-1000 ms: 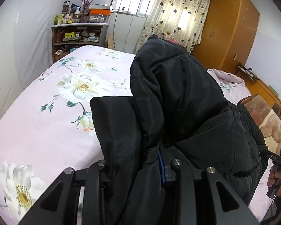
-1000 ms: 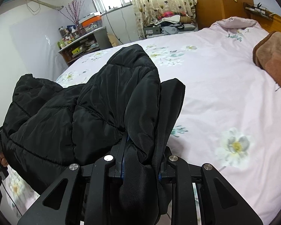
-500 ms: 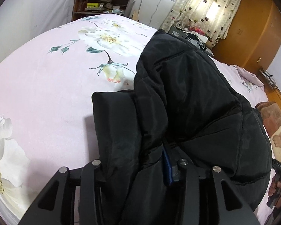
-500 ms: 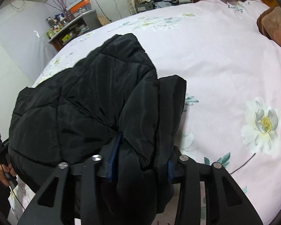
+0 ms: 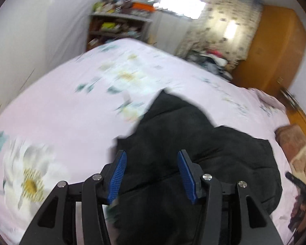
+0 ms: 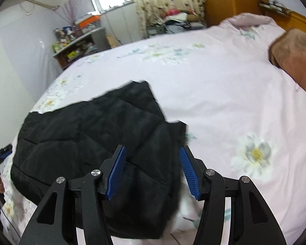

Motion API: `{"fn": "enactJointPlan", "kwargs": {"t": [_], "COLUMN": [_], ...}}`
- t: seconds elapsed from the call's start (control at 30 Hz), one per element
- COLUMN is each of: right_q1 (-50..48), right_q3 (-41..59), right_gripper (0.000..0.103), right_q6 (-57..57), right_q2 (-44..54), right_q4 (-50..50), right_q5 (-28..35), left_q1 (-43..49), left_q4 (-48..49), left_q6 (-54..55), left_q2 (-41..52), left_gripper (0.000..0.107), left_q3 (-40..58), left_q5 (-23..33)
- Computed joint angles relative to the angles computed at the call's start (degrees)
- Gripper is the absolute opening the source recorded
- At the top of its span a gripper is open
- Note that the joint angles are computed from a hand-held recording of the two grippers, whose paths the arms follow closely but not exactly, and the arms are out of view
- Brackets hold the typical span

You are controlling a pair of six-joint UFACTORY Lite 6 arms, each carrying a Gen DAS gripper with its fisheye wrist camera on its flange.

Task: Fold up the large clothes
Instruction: 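Lower the fold onto the stack, open both tools and pull back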

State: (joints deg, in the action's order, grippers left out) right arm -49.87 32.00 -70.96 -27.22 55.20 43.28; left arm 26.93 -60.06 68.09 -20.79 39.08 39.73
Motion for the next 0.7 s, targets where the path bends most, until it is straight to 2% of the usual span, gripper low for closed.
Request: {"fn": "enactJointPlan", "kwargs": {"t": [0.1,0.23,0.3,0.37,0.4,0.47,0.57,0.7], "right_q1": [7.3,18.36,19.96,19.84,19.85,19.72,19.27,15.09], "right_q3": [-0.57,0.64,0.95,0.7,0.51,0.84,-0.3,-3.98], "right_gripper": [0.055,0.055,0.055,0.055,0.055,0.055,0.055,0.055], "right_q6": [0.49,4.74,4.44,-1.45,-2.52,-1.34,6.34,13.41], "right_q2": [0.73,8.44,13.07,15.78,16.05,16.28,11.19,-2.25], "right_q4": [1.33,0.54,0.5,5.64,6.54,5.75,-1.86,-9.06], "right_q5": [-4.21,-15.13,-18.81,-20.44,-20.87,-20.74,-19.67,-12.28], "left_q1": [-10.0,-19.74,-21.22,-21.81,-22.69,-23.13,-23.17,-17.42], "left_q4": [-0.12,2.6,0.42,-6.69,-7.16,-2.89,9.12,10.62], "left_q6": [-0.03,-2.05,-0.18,6.15,5.72,1.04,-10.44,-9.66], "left_q2": [1.42,15.5,20.65,22.41,23.35,21.87,16.34,5.66], "left_gripper": [0.055,0.055,0.06,0.063,0.064,0.064,0.063,0.063], "left_q3": [1.75,7.66,9.72,9.75,10.47,9.73,7.69,3.5], "left_q5": [-7.31,-20.29,-23.6,-25.23,-25.99,-26.25,-25.11,-18.09]}}
